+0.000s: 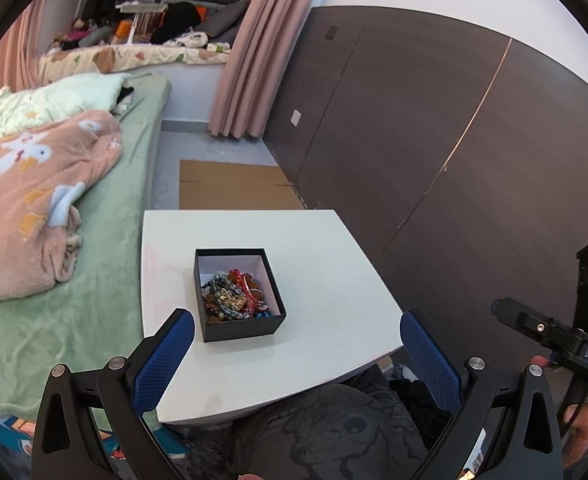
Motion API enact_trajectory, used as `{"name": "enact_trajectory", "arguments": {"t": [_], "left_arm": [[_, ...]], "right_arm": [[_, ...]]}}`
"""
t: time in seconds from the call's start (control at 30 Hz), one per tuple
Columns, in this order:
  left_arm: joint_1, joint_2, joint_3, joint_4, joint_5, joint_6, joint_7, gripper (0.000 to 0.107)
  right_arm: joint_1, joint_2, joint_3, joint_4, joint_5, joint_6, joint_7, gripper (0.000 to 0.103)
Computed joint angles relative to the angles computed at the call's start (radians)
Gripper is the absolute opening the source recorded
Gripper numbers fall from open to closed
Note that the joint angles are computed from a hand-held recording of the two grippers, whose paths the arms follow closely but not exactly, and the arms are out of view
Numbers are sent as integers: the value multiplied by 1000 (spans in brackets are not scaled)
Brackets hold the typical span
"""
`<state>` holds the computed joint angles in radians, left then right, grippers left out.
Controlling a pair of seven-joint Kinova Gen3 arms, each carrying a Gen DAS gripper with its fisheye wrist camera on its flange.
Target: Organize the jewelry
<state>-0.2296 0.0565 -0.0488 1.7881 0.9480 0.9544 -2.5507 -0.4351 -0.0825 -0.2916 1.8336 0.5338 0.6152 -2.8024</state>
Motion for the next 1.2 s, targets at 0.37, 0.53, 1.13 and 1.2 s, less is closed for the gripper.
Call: {"name": "enact_trajectory", "arguments": {"t": [0.37, 0.53, 1.13, 1.2], "left_arm": [[43, -120, -40, 56, -45, -43, -15, 103], [67, -157, -56, 59, -78, -52, 4, 103], [110, -204, -104, 88, -89, -57, -20, 103], [112, -204, -103, 87, -94, -60, -17, 103]], "right_arm": [[4, -59, -79, 14, 86, 50, -100, 103], [0, -70, -101, 16, 93, 66, -123, 103], [-14, -90, -142, 12, 140, 111, -177, 103], [-13, -90, -143, 12, 138, 113, -179, 103]]}}
